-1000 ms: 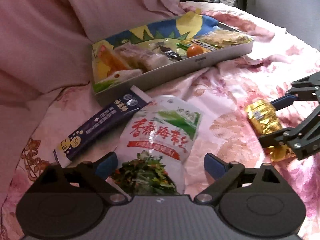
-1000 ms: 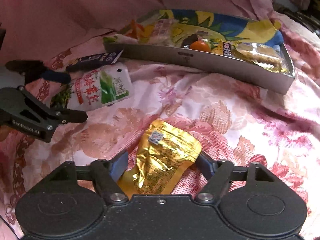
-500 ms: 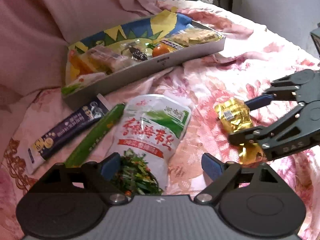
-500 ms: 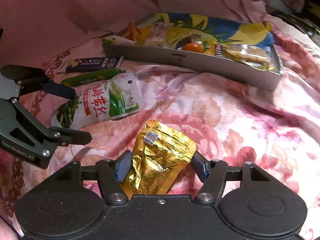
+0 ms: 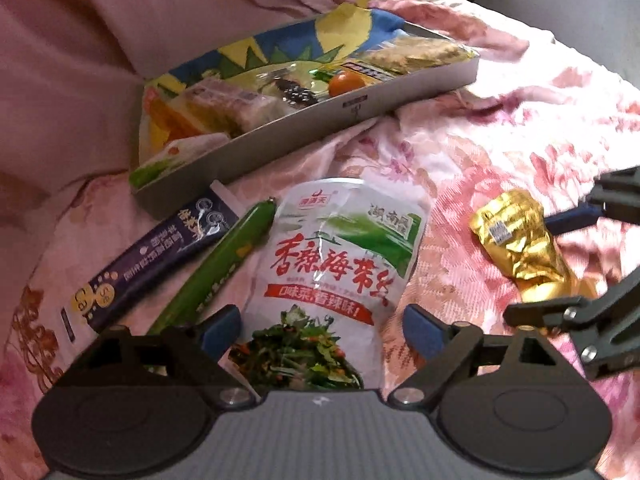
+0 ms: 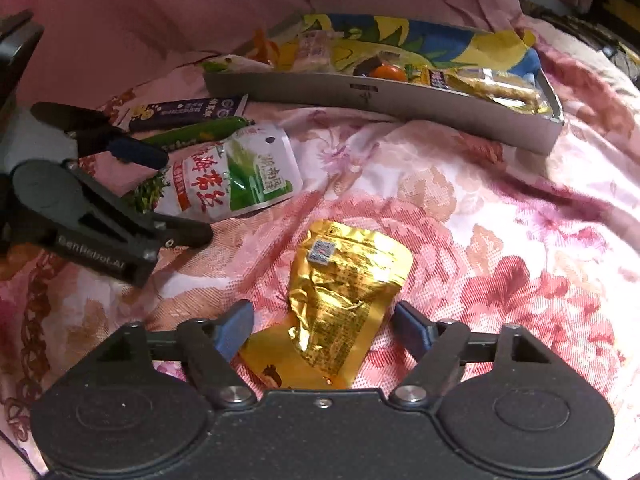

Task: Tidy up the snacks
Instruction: 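Grasp the seaweed bag with the left tool while the right grasps the gold foil packet, then carry the seaweed bag with the left tool while the right carries the gold packet to the tray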

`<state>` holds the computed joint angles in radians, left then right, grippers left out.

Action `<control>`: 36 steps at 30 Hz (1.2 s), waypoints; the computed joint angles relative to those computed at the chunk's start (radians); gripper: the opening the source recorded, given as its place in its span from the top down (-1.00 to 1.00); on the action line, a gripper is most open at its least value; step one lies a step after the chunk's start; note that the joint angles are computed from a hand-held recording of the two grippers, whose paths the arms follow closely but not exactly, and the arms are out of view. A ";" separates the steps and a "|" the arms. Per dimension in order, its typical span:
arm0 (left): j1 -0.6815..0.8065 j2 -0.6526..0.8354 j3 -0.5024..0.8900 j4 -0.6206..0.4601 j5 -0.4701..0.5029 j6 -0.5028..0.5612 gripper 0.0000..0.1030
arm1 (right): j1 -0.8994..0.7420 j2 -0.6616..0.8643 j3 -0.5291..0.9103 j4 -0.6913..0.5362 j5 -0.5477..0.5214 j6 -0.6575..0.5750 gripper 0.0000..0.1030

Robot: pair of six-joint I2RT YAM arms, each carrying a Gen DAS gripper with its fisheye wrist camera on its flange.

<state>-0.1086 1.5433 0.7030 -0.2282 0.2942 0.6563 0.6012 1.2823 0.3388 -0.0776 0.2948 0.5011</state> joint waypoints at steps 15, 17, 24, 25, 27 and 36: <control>-0.017 -0.050 0.030 -0.150 0.012 -0.148 -0.23 | 0.081 -0.012 0.014 -0.034 0.062 0.011 0.11; -0.013 -0.058 0.030 -0.153 0.005 -0.176 -0.14 | 0.076 -0.024 0.012 -0.038 0.060 0.009 0.14; 0.013 -0.064 0.036 -0.154 0.041 -0.231 0.07 | 0.033 -0.109 0.014 -0.065 0.082 -0.045 0.25; 0.016 -0.066 0.037 -0.155 0.048 -0.237 0.08 | 0.023 -0.124 0.011 -0.066 0.079 -0.047 0.27; 0.018 -0.069 0.038 -0.156 0.060 -0.249 0.09 | 0.002 -0.144 0.006 -0.063 0.072 -0.053 0.30; 0.022 -0.127 0.009 -0.126 0.104 -0.314 0.10 | -0.007 -0.156 -0.017 -0.014 0.055 -0.079 0.43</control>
<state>-0.0865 1.4168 0.7118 -0.3537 0.3979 0.3426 0.5940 1.1264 0.3214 -0.0920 0.3502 0.4226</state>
